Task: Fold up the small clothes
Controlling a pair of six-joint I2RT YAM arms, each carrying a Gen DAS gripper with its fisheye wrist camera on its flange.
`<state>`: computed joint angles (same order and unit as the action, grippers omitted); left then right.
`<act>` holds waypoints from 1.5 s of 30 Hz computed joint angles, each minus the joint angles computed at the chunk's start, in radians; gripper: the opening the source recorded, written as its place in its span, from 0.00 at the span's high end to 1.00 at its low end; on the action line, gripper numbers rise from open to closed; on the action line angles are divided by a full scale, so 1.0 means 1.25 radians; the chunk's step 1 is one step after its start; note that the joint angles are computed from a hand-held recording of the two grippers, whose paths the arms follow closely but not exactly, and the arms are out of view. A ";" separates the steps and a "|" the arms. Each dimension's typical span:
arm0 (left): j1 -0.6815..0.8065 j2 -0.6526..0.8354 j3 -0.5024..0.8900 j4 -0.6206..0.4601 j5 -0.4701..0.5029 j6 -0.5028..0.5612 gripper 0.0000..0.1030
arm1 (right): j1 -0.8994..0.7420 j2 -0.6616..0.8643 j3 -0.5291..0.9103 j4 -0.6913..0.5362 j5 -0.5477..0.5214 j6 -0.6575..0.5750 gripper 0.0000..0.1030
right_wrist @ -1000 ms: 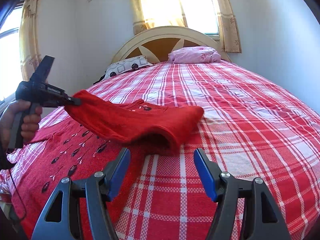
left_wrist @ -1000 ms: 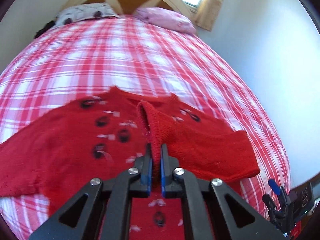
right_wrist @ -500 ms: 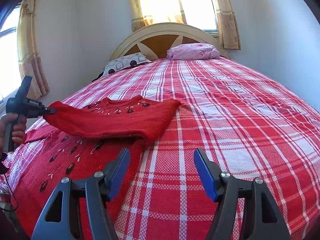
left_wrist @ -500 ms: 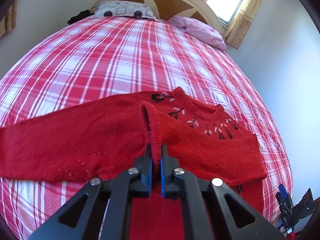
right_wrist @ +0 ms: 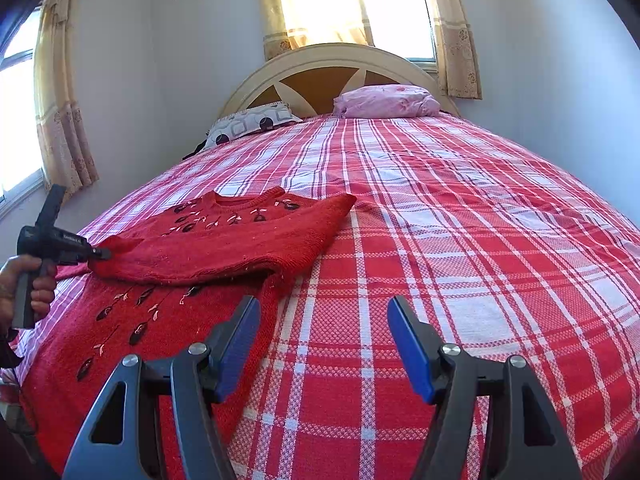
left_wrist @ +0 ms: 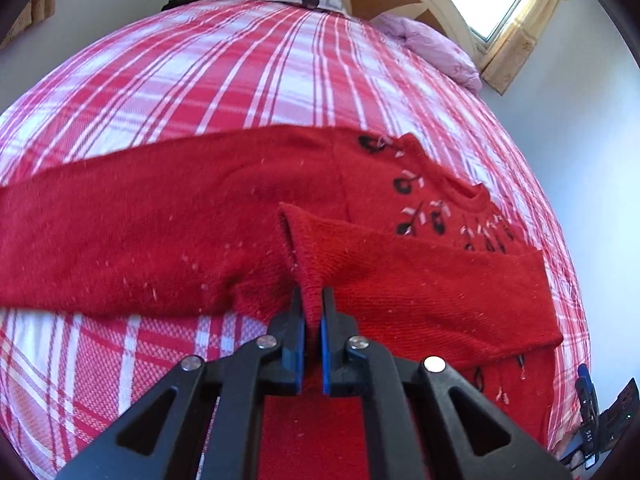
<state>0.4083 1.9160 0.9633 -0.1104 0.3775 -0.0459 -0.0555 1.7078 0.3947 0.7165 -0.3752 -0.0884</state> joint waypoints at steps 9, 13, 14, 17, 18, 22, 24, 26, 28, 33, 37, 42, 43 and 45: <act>0.015 0.012 0.004 -0.005 0.012 0.023 0.94 | 0.006 0.004 0.004 -0.006 0.009 0.001 0.35; 0.008 0.027 -0.003 0.019 -0.001 0.005 0.90 | 0.006 0.011 0.009 -0.009 0.011 -0.002 0.35; 0.009 0.025 -0.006 0.022 0.003 0.000 0.89 | 0.004 0.013 0.009 -0.009 0.009 -0.004 0.35; 0.009 0.010 -0.011 0.000 0.008 0.014 0.77 | 0.014 -0.006 0.008 -0.021 0.018 -0.012 0.35; 0.010 0.002 -0.016 -0.003 0.012 0.018 0.75 | 0.023 -0.023 0.019 -0.051 0.014 -0.023 0.35; -0.005 -0.055 -0.068 0.031 -0.031 0.040 0.35 | 0.113 -0.075 0.104 -0.186 0.043 -0.071 0.35; -0.012 -0.072 -0.094 0.065 -0.047 0.043 0.31 | 0.165 -0.047 0.189 -0.248 0.047 -0.092 0.35; -0.014 -0.061 -0.087 0.057 -0.041 0.044 0.31 | 0.198 0.016 0.289 -0.327 0.032 -0.101 0.35; -0.015 -0.045 -0.082 0.053 -0.040 0.035 0.31 | 0.220 0.096 0.387 -0.405 0.059 -0.094 0.35; 0.023 -0.059 -0.096 0.038 -0.016 0.055 0.31 | 0.190 0.266 0.514 -0.525 0.109 -0.085 0.34; 0.097 -0.070 -0.105 0.041 -0.030 0.110 0.22 | 0.157 0.254 0.473 -0.474 0.064 -0.088 0.34; 0.235 -0.055 -0.079 0.007 -0.026 0.147 0.22 | 0.172 0.259 0.457 -0.464 0.109 -0.105 0.29; 0.255 -0.054 -0.079 0.008 -0.030 0.150 0.22 | 0.178 0.263 0.462 -0.466 0.117 -0.101 0.28; 0.306 -0.042 -0.063 -0.002 -0.024 0.158 0.22 | 0.170 0.270 0.473 -0.483 0.121 -0.090 0.24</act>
<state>0.7907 1.8636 0.8845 -0.1131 0.3472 0.1511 0.1568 2.0450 0.9865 0.1124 -0.2234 -0.2012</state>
